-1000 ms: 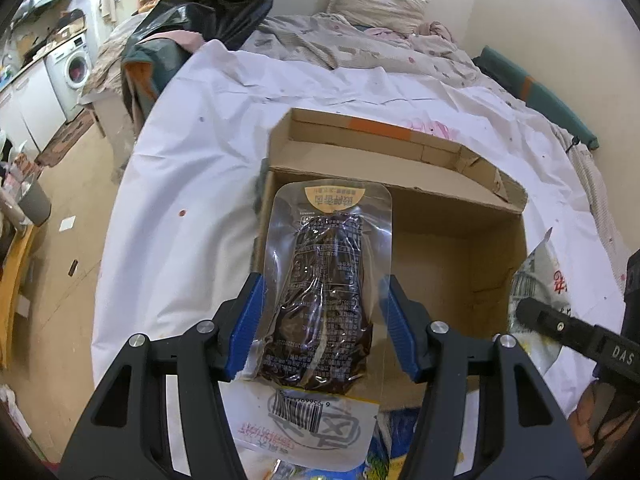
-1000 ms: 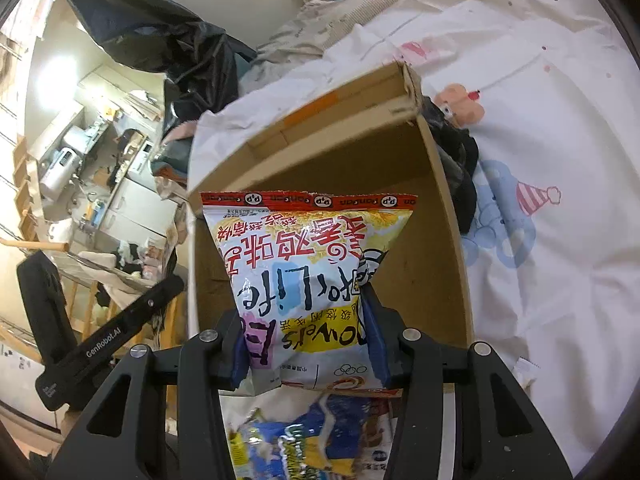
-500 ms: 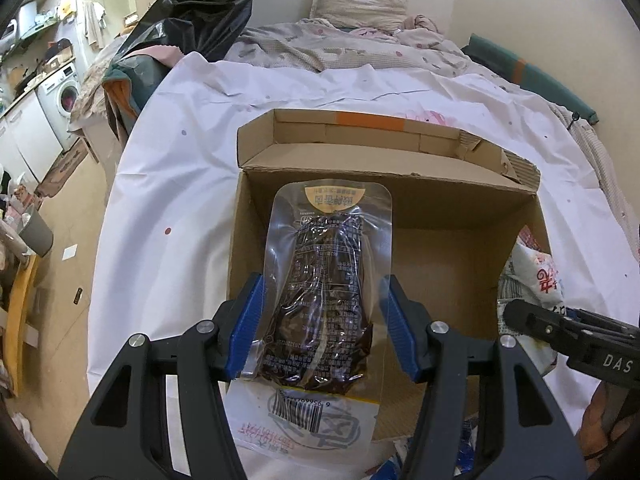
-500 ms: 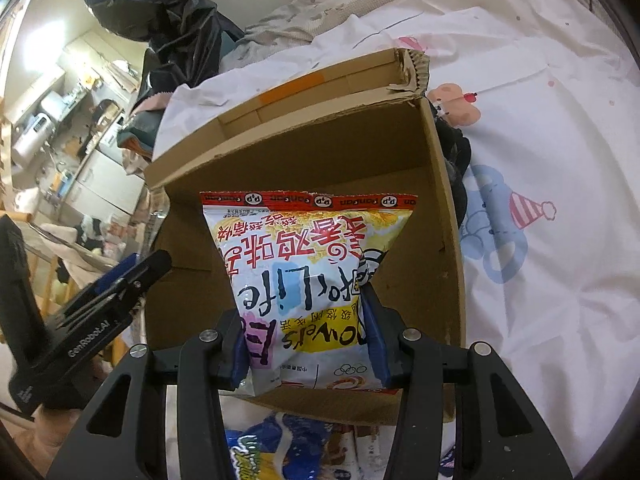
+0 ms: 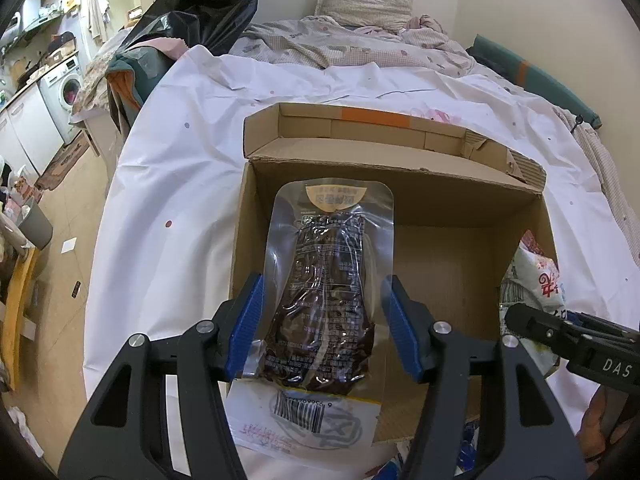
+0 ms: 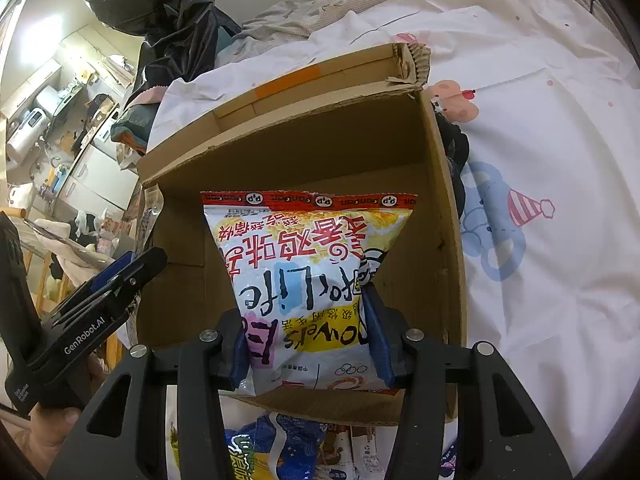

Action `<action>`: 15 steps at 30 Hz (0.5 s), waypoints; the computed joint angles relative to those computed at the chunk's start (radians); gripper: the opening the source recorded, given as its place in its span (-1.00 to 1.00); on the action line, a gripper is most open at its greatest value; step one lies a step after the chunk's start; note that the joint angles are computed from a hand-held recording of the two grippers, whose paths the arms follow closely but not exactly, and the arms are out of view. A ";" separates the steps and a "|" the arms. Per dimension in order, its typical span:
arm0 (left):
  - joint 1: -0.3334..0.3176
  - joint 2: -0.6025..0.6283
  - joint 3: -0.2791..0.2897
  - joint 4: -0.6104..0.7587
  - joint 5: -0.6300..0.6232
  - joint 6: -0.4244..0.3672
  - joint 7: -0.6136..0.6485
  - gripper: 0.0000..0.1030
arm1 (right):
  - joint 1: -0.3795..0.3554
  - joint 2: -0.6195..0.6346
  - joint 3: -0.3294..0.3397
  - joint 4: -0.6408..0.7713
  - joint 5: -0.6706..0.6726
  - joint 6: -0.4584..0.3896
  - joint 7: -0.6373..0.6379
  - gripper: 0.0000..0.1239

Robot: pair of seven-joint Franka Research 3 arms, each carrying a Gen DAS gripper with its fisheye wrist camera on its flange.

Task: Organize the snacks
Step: 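Carry both snacks over the box and open both tools to drop them inside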

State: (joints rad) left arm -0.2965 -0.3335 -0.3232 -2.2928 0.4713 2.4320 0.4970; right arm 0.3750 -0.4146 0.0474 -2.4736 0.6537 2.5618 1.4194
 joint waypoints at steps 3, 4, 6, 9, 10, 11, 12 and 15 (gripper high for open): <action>0.001 -0.002 0.001 -0.003 0.001 -0.002 0.000 0.11 | 0.002 0.000 -0.002 0.000 0.004 0.000 -0.002 -0.17; 0.000 -0.003 0.003 -0.003 -0.002 0.000 0.002 0.11 | 0.003 0.001 -0.003 0.000 0.006 0.001 -0.005 -0.16; -0.002 -0.007 0.009 -0.011 -0.011 0.016 0.008 0.13 | 0.003 0.000 -0.001 0.000 0.004 0.004 -0.010 -0.16; 0.002 -0.018 0.010 -0.026 -0.013 0.045 0.005 0.18 | 0.006 -0.005 0.004 -0.003 -0.005 0.020 -0.024 -0.15; 0.006 -0.021 0.004 -0.025 -0.002 0.042 0.003 0.24 | 0.006 -0.008 0.006 -0.006 -0.009 0.024 -0.025 -0.12; 0.010 -0.021 -0.003 -0.022 0.010 0.038 -0.002 0.42 | 0.007 -0.011 0.007 -0.009 -0.010 0.031 -0.025 -0.09; 0.012 -0.024 -0.007 -0.022 0.020 0.038 -0.007 0.59 | 0.009 -0.013 0.007 -0.010 -0.009 0.036 -0.026 -0.01; 0.020 -0.035 -0.018 -0.025 0.052 0.047 -0.030 0.72 | 0.015 -0.021 0.006 -0.016 -0.003 0.062 -0.032 0.25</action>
State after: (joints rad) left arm -0.2765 -0.3688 -0.3413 -2.3173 0.5229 2.4794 0.4667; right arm 0.3904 -0.4358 0.0534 -2.4893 0.6503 2.6236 1.3874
